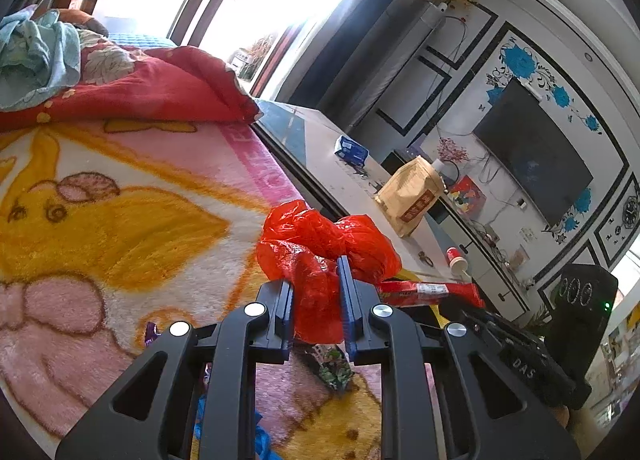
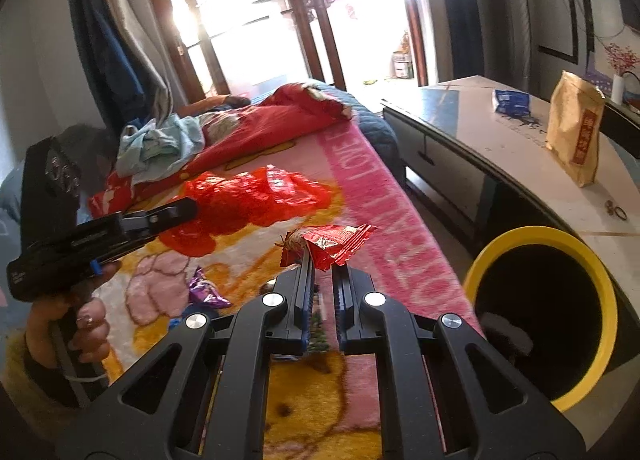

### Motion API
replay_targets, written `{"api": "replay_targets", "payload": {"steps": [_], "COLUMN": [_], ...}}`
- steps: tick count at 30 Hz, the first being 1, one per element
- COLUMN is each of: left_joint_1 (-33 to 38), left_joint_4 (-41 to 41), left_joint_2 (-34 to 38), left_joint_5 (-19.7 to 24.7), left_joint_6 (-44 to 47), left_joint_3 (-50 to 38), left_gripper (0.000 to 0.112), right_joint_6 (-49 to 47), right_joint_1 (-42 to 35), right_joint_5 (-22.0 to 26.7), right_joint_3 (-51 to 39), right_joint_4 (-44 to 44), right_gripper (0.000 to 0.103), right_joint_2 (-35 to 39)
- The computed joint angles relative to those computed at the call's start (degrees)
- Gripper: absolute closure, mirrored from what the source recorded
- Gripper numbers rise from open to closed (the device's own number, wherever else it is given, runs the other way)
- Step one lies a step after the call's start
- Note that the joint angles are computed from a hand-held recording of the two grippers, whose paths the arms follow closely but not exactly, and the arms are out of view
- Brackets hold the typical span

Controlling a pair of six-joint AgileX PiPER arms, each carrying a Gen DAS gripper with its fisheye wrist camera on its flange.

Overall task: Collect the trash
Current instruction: 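Carry the red bag and red wrapper over the yellow bin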

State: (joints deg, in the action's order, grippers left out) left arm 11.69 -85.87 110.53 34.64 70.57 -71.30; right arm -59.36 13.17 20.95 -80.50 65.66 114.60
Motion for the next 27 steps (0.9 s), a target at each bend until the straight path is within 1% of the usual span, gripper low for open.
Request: {"api": "replay_targets", "payload": {"steps": [7,11,17,23,27], "left_joint_1": [-1.83,-3.59,-6.34,-8.51,-10.19], "left_joint_4": [1.06,2.03,3.52,4.31,6.21], "left_joint_2": [-0.34,-0.36,0.06,0.57,1.4], "left_joint_5": [-0.5,-1.06,-1.92,-2.7,-3.13], "left_joint_6": [-0.68,-1.24,-2.01,-2.71,-4.31], "left_joint_3": [-0.45,-0.85,-1.81,-2.67,-4.56], "left_gripper": [0.094,0.094,0.094,0.094,0.094], "right_joint_6": [-1.4,-3.39,-3.92,-4.79,-5.03], "right_joint_1": [-2.58,-3.48,-4.64,-6.86,-8.21], "right_joint_5": [-0.57,-2.33,-4.61,-4.66,-4.81], "right_joint_3": [0.93,1.81,2.52,2.67,2.9], "right_joint_4": [2.2,3.74,4.2,5.65,6.47], "right_gripper": [0.098,0.098,0.098,0.098,0.098], "right_joint_2": [-0.68,-1.37,-1.93,-1.84,-1.9]}}
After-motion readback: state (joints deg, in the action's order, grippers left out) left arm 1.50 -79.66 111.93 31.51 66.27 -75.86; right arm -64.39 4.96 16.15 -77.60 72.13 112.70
